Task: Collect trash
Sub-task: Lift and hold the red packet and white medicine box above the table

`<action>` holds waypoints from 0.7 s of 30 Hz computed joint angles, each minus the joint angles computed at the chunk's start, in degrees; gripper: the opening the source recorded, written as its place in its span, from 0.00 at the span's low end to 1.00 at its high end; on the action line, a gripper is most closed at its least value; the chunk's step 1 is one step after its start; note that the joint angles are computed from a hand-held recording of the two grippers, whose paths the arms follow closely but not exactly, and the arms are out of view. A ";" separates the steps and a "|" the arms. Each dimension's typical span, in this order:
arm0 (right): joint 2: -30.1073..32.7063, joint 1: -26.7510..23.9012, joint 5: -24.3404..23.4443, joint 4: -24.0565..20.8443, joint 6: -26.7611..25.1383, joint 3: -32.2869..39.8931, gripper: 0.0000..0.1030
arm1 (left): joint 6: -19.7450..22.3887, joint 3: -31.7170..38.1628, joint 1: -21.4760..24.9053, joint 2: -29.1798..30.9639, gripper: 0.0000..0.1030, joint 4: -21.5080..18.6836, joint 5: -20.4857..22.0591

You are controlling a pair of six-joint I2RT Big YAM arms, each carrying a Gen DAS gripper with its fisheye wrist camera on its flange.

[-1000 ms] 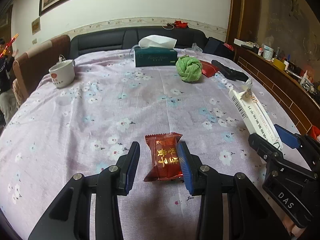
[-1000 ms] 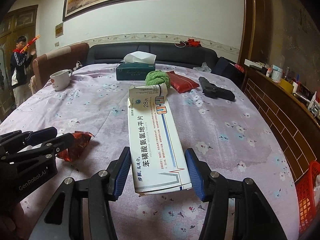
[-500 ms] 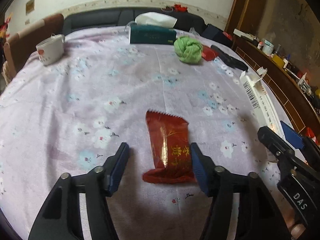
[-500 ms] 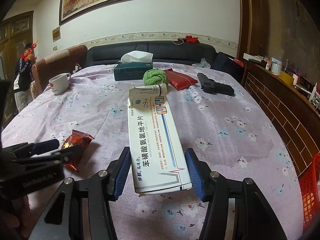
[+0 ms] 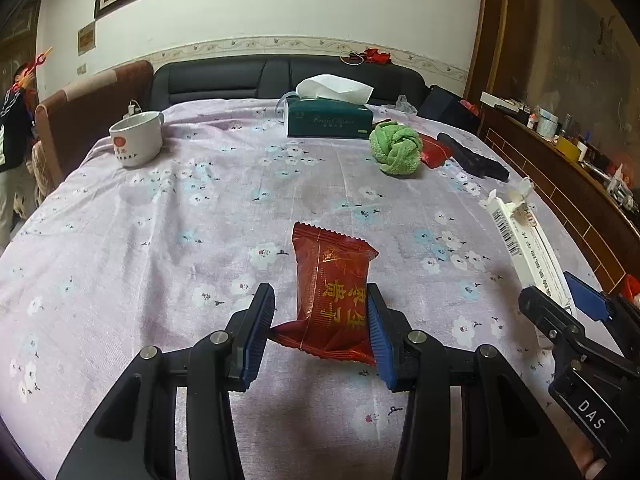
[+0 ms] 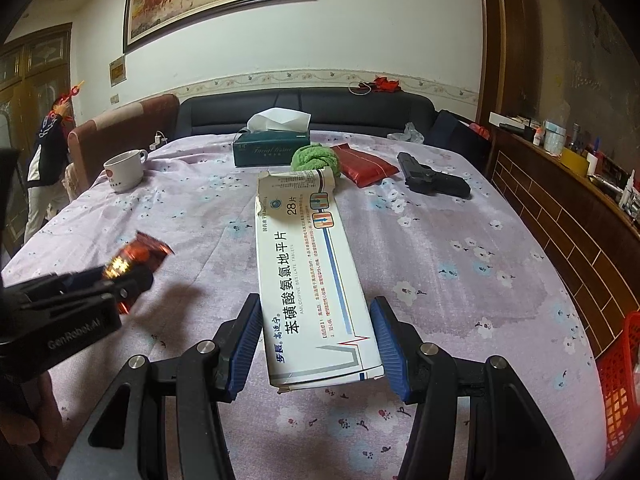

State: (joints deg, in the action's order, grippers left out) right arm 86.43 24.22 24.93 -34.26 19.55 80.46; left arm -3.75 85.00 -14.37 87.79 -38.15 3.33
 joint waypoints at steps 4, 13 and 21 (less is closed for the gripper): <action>0.11 0.01 0.16 -0.06 -0.07 0.06 0.57 | 0.82 -0.48 -0.27 -0.51 0.42 0.65 -0.87; 0.19 -0.04 0.23 0.16 -0.22 -0.03 0.57 | 1.41 -1.28 -0.59 -1.16 0.42 1.77 -1.67; 0.20 -0.03 0.37 0.29 -0.28 -0.05 0.57 | 1.67 -1.68 -0.85 -1.50 0.42 2.21 -2.18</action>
